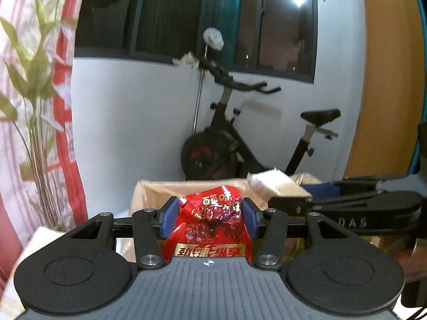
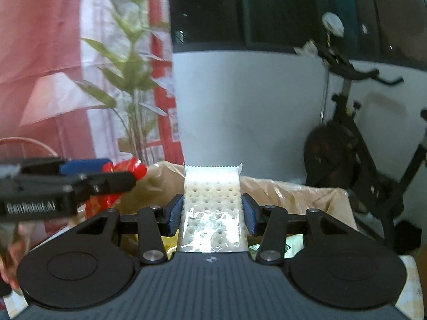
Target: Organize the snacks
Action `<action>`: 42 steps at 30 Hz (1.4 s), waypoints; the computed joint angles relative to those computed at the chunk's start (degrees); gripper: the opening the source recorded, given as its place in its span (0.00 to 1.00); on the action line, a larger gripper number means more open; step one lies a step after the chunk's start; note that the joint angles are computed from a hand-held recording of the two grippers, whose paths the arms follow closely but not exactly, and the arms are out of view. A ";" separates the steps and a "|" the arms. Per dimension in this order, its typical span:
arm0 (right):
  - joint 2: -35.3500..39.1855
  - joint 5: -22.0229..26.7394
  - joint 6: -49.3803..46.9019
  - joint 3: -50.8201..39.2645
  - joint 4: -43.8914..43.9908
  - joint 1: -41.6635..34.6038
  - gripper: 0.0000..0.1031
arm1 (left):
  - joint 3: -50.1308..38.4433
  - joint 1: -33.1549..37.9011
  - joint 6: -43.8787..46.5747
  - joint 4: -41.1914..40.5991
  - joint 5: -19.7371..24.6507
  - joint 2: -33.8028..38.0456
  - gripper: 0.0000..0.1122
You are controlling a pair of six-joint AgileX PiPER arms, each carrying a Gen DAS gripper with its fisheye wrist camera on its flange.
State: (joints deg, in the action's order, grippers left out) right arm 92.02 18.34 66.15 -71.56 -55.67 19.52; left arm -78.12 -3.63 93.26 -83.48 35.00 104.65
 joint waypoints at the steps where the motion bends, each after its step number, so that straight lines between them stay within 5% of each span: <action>1: 0.68 0.61 -1.04 -0.81 1.40 -0.14 0.47 | -0.30 -0.20 -0.61 0.83 -0.30 0.55 0.49; 6: 2.37 1.07 -1.89 -1.27 4.94 -1.18 0.49 | -0.67 -0.41 -1.14 1.42 -2.39 2.09 0.53; 13: -0.57 2.22 5.86 2.72 -1.89 -0.51 0.56 | 0.67 0.75 -3.03 2.88 -2.27 0.24 0.63; 42: -17.16 14.59 32.14 25.89 -27.35 19.97 0.56 | 29.76 13.48 10.25 -5.27 4.37 -20.46 0.64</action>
State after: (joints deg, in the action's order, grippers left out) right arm 74.86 32.94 98.29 -45.67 -83.03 39.49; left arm -48.36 9.85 103.51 -88.75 39.37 84.20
